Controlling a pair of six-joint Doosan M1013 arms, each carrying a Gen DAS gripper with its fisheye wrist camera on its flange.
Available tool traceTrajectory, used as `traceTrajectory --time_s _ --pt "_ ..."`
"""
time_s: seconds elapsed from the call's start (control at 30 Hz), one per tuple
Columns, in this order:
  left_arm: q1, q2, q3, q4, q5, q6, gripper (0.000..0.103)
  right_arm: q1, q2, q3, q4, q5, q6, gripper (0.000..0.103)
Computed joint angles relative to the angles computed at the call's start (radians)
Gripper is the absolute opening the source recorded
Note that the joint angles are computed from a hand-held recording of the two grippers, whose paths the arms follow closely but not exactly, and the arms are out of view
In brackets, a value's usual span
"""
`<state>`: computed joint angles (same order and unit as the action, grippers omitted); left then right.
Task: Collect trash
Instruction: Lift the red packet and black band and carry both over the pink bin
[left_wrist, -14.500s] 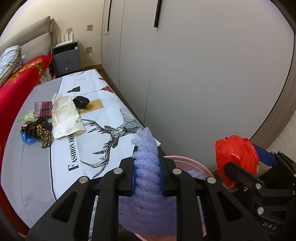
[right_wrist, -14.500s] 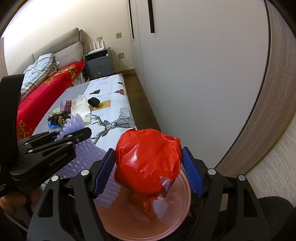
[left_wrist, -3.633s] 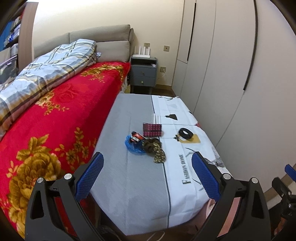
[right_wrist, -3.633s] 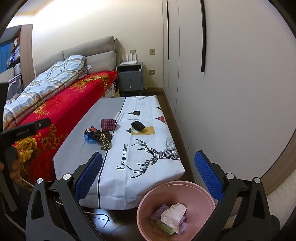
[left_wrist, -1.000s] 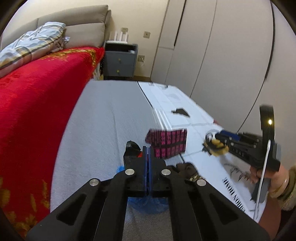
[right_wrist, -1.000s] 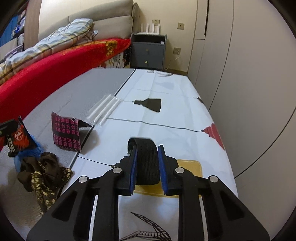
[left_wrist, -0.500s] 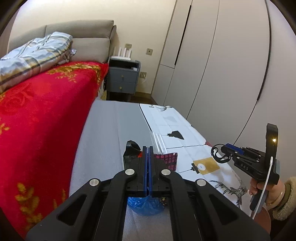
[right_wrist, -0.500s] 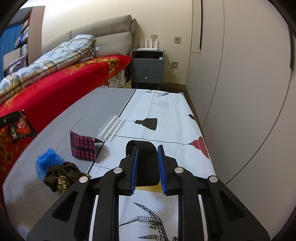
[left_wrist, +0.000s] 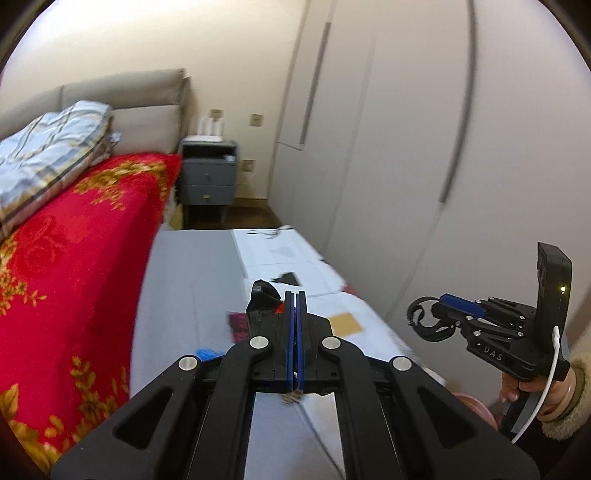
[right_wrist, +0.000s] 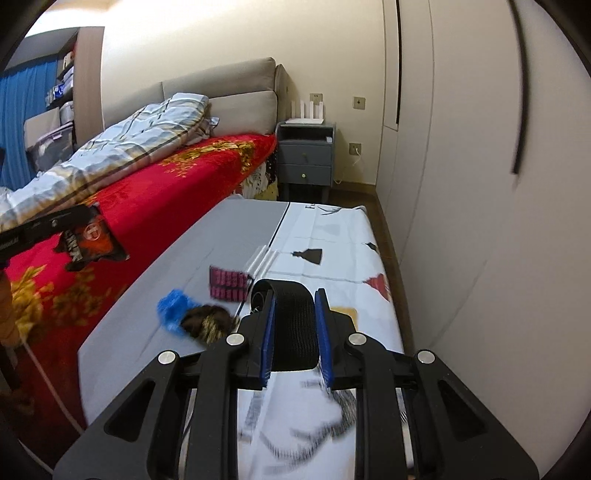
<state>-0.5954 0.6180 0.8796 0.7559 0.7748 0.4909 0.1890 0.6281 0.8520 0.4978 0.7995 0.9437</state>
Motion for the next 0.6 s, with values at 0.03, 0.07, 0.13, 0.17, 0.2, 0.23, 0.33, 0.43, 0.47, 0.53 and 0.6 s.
traceTrajectory --time_s 0.03,0.07,0.13,0.17,0.2,0.23,0.33,0.43,0.47,0.53,0.6 --pt "-0.012 -0.003 -0.005 -0.014 0.001 0.018 0.001 -0.007 -0.023 0.029 0.008 0.002 -0.006 0.021" --pt "-0.022 -0.005 -0.011 -0.026 0.006 0.036 0.001 -0.014 -0.046 0.058 0.014 0.001 -0.013 0.021" --pt "-0.046 -0.010 -0.018 -0.046 0.019 0.059 0.001 -0.028 -0.089 0.111 0.021 -0.002 -0.018 0.021" --pt "-0.058 -0.014 -0.018 -0.059 0.022 0.066 0.001 -0.036 -0.110 0.136 0.028 -0.002 -0.020 0.021" --pt "-0.069 -0.019 -0.015 -0.069 0.025 0.070 0.001 -0.045 -0.132 0.164 0.034 -0.006 -0.023 0.021" --pt "-0.077 -0.022 -0.012 -0.074 0.027 0.073 0.001 -0.053 -0.154 0.192 0.040 -0.012 -0.028 0.021" --pt "-0.105 -0.026 -0.011 -0.101 0.037 0.080 0.001 -0.075 -0.209 0.260 0.061 -0.019 -0.045 0.021" --pt "-0.129 -0.027 -0.007 -0.123 0.037 0.082 0.001 -0.096 -0.261 0.324 0.077 -0.029 -0.075 0.021" --pt "-0.138 -0.027 -0.004 -0.135 0.030 0.082 0.001 -0.103 -0.277 0.345 0.083 -0.030 -0.086 0.021" --pt "-0.152 -0.022 -0.009 -0.159 0.030 0.096 0.001 -0.115 -0.306 0.381 0.087 -0.034 -0.103 0.021" --pt "-0.165 -0.011 -0.021 -0.194 0.030 0.130 0.001 -0.124 -0.328 0.410 0.089 -0.039 -0.118 0.021"
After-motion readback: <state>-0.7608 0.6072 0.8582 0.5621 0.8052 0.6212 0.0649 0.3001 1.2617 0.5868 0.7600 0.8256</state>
